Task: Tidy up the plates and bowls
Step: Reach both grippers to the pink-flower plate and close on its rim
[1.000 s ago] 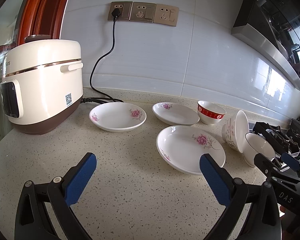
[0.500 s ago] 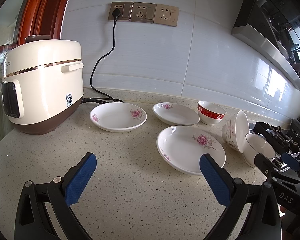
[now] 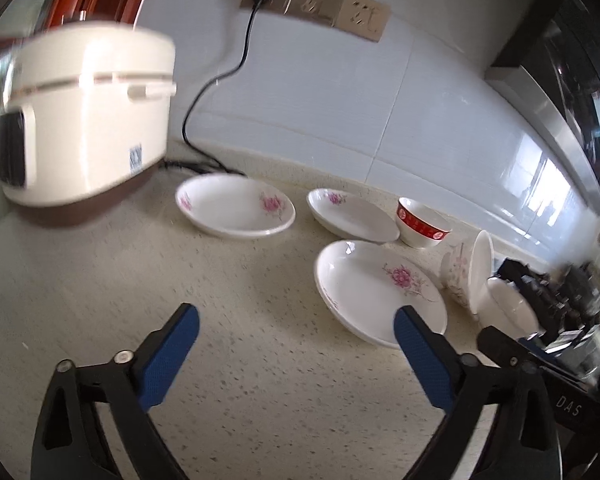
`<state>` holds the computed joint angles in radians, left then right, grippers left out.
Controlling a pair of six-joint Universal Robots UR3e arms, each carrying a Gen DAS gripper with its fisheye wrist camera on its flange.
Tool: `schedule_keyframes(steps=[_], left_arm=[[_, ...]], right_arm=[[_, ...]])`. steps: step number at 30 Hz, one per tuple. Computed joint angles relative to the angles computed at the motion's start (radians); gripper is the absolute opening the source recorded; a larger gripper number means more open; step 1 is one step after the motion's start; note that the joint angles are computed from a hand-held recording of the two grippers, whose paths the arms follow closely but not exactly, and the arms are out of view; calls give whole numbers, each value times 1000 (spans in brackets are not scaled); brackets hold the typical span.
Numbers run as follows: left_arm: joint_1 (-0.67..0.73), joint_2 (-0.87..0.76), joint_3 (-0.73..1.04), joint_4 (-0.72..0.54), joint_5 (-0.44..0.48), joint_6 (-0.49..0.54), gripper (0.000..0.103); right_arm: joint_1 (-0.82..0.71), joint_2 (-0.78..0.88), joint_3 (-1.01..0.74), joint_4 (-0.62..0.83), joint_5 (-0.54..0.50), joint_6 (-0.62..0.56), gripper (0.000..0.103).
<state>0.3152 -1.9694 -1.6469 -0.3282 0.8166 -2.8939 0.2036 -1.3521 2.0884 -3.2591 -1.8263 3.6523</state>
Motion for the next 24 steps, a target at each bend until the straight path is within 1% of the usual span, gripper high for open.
schedule_keyframes(steps=[3,7,10,11,12,14,15,16,18,21,24], left_arm=[[0,-27,92,-119,-26,-24,93],[-10,-92,262,-273,-57,-66,91],[-22,-172,405,-356,-72,-110,79],[-31,-219,478,-400,-82,-126,73],[-36,-247,521,-428,-91,-130,71],[-50,-329,646,-526,-106,-133,69],[-55,-355,682,-556,-111,-134,68],[-58,-377,712,-582,-113,-134,68],[-68,-430,777,-630,-120,-135,63],[-76,-476,836,-693,-132,-127,59],[-84,-487,847,-710,-131,-108,57]], right_arm=[[-44,2,-46,27,90,19,103],[-72,58,-133,59,134,39,103],[-109,98,-176,81,180,54,103],[-120,114,-187,85,192,60,103],[-126,124,-186,80,203,66,103],[-139,156,-204,81,223,77,103],[-142,172,-213,82,228,78,102],[-146,189,-223,85,238,83,101],[-158,210,-230,83,259,80,98],[-165,233,-254,103,284,74,92],[-172,235,-247,102,295,74,91]])
